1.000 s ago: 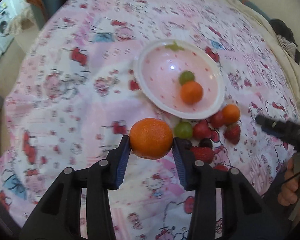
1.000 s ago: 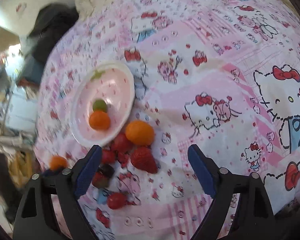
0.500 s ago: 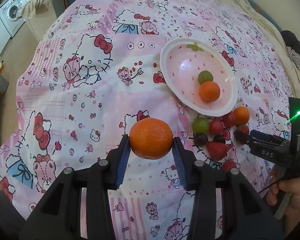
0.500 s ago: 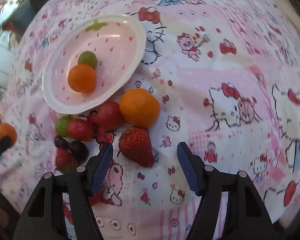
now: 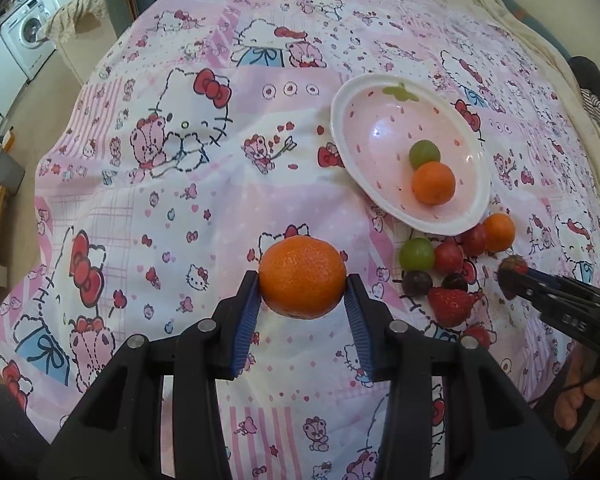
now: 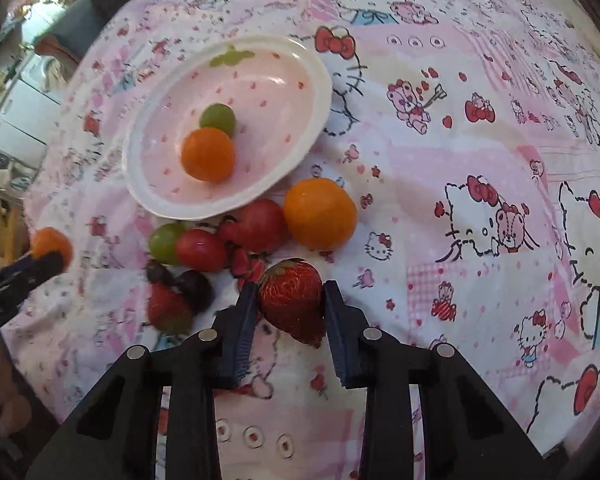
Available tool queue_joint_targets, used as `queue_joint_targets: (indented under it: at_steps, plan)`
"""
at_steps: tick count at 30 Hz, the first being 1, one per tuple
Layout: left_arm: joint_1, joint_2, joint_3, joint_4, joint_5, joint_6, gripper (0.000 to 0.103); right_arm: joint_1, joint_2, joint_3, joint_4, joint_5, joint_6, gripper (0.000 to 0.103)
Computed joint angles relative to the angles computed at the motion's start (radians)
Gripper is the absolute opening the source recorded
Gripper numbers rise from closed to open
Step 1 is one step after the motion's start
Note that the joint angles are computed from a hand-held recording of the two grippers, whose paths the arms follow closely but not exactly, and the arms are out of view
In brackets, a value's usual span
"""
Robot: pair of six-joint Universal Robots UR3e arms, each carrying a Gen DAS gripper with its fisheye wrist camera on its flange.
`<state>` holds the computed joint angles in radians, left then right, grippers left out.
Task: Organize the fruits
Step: 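Carry the mandarin and strawberry over the white plate with both tools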
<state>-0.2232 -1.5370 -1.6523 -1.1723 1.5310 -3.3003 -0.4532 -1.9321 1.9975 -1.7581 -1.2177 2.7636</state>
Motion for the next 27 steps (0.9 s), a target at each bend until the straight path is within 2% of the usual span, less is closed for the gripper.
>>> queue_joint_targets:
  at_steps: [8,11,19,27]
  plan:
    - [-0.047,0.014,0.012,0.083,0.045,0.009,0.038,-0.121,-0.164,-0.012,0.166,0.149,-0.109,0.034]
    - [-0.065,0.020,0.016,0.117,0.099,0.007,0.038,-0.117,-0.187,-0.020,0.135,0.167,-0.085,0.034]
    - [-0.044,-0.022,0.106,0.106,0.089,0.009,0.038,-0.197,-0.195,-0.061,0.111,0.284,-0.068,0.034]
    - [-0.033,-0.179,0.363,0.041,0.077,0.060,0.038,-0.159,-0.031,-0.180,-0.012,0.328,-0.004,0.034]
